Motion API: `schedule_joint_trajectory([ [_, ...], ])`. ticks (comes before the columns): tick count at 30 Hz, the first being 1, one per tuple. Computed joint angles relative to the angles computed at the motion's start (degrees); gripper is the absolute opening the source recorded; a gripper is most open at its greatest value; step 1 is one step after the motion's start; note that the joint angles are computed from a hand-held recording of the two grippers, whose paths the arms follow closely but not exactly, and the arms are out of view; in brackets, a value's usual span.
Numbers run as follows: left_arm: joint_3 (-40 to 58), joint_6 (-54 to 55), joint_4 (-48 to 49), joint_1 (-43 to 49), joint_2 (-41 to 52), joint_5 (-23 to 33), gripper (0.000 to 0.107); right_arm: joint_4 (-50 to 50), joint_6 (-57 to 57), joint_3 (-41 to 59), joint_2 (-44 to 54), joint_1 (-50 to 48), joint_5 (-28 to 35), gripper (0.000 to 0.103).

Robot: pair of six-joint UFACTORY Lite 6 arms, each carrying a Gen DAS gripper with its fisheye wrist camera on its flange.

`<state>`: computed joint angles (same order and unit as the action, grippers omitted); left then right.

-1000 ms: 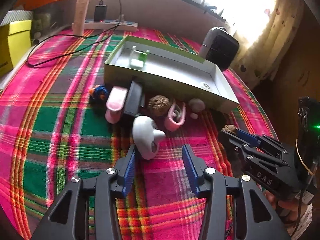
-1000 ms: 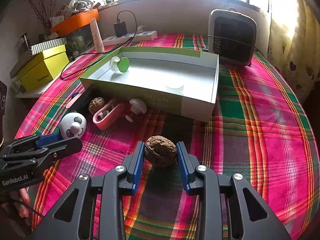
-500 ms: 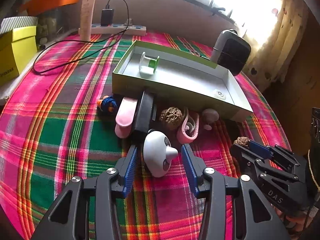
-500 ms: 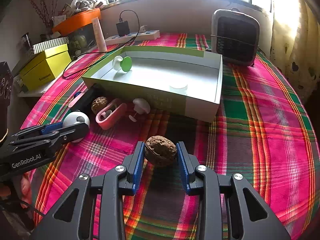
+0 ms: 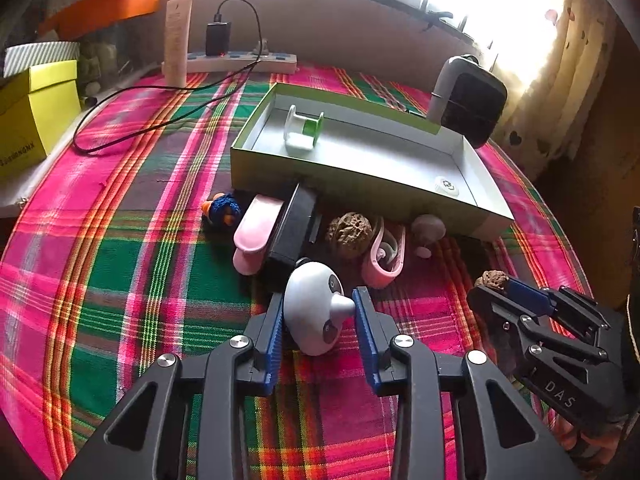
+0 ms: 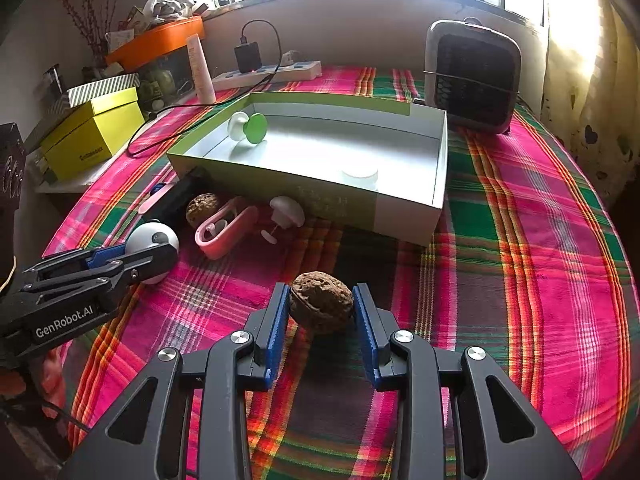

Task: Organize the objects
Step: 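Close the left tool on the white panda-face ball and lift it, then carry the walnut in the right tool while the left tool carries the panda ball into the tray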

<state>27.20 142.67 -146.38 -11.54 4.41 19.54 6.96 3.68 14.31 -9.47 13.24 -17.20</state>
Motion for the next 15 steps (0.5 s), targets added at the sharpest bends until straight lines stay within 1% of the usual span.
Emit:
schedule_joint_trajectory([
  [3,-0.8,3.9,-4.0,-1.2,-1.0,-0.6,0.03,-0.7,0.8,0.0,-0.2,0.2,0.1,0.033],
  [6,-1.6,4.0,-3.7,-1.5,-2.2,-0.6,0.03,-0.6,0.8,0.0,-0.5,0.7,0.2,0.033],
  [7,-1.8,4.0,-3.8,-1.7,-2.5,-0.7,0.026,-0.7,1.0,-0.1,-0.6,0.8,0.2,0.033],
  [15,-3.0,4.5,-3.8,-1.9,-4.0,-0.7,0.026,-0.5,1.0,-0.3,-1.5,1.2,0.6,0.033],
])
